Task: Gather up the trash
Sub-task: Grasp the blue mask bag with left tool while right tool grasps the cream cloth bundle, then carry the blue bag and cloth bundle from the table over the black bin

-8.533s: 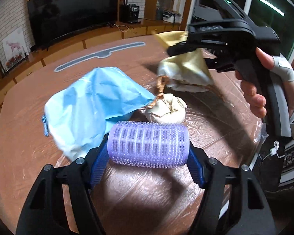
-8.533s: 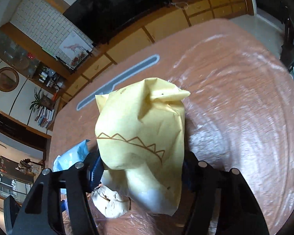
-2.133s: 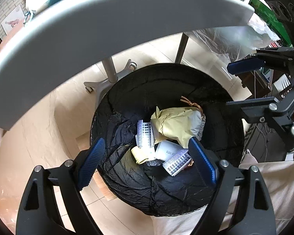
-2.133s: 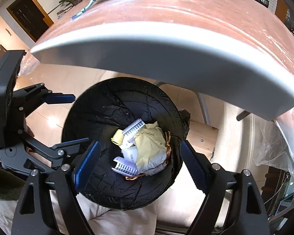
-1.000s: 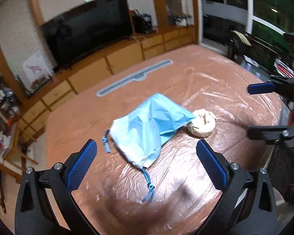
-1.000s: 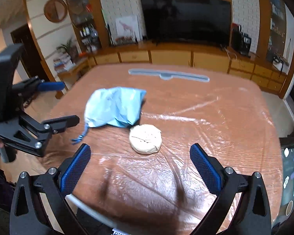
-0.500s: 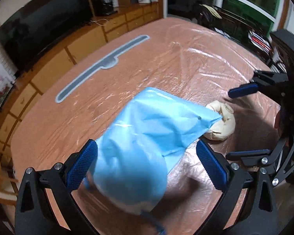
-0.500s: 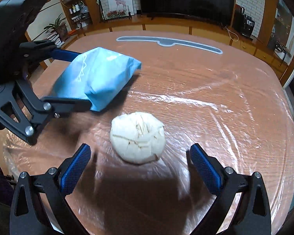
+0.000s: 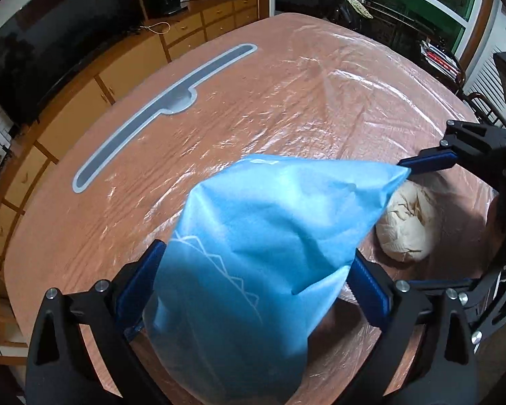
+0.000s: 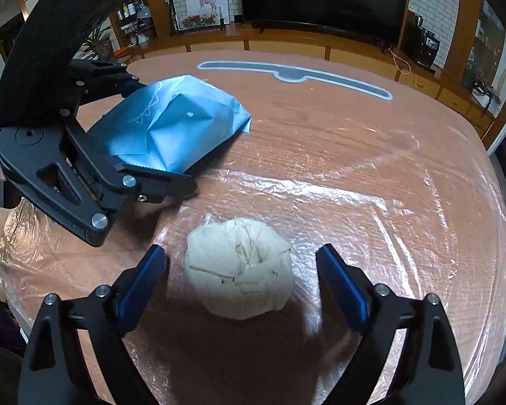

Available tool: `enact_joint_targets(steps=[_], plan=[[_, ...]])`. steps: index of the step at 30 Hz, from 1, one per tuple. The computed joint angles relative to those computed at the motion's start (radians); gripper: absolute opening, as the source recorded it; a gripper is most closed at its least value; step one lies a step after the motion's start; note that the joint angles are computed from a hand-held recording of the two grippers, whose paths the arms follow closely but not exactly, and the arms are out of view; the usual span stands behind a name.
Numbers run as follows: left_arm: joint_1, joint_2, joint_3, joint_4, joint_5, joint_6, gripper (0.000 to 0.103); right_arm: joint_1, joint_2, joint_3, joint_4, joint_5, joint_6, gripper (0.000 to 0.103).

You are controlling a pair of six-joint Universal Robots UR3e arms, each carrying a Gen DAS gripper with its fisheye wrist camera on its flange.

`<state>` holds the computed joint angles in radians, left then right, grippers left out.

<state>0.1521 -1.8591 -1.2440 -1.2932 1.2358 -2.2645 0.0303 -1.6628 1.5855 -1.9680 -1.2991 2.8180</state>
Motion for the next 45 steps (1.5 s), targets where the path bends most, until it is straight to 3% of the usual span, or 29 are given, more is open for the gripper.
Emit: enact_joint_targets(steps=[10, 13, 14, 15, 23, 31, 45], plan=[[-0.012, 0.038, -0.066, 0.051, 0.029, -0.012, 0.092, 0.018, 0.022, -0.008, -0.052, -0.060, -0.002, 0.071], [0.003, 0.060, -0.094, 0.064, 0.023, -0.036, 0.087, 0.025, -0.003, 0.026, -0.073, -0.068, -0.010, 0.059], [0.007, 0.070, -0.108, 0.076, 0.022, -0.051, 0.082, 0.025, -0.011, 0.033, -0.078, -0.066, -0.010, 0.051], [0.014, 0.078, -0.118, 0.085, 0.015, -0.072, 0.078, 0.025, -0.015, 0.037, -0.080, -0.066, -0.008, 0.050], [0.076, 0.149, -0.165, 0.074, -0.075, -0.171, 0.057, -0.044, -0.062, 0.050, -0.043, 0.032, -0.033, 0.050], [0.119, 0.252, -0.262, 0.074, -0.141, -0.267, 0.054, -0.134, -0.083, 0.031, 0.038, 0.135, -0.066, 0.050], [0.125, 0.440, -0.467, 0.139, -0.145, -0.404, 0.054, -0.188, -0.141, 0.042, 0.111, 0.197, -0.118, 0.050]])
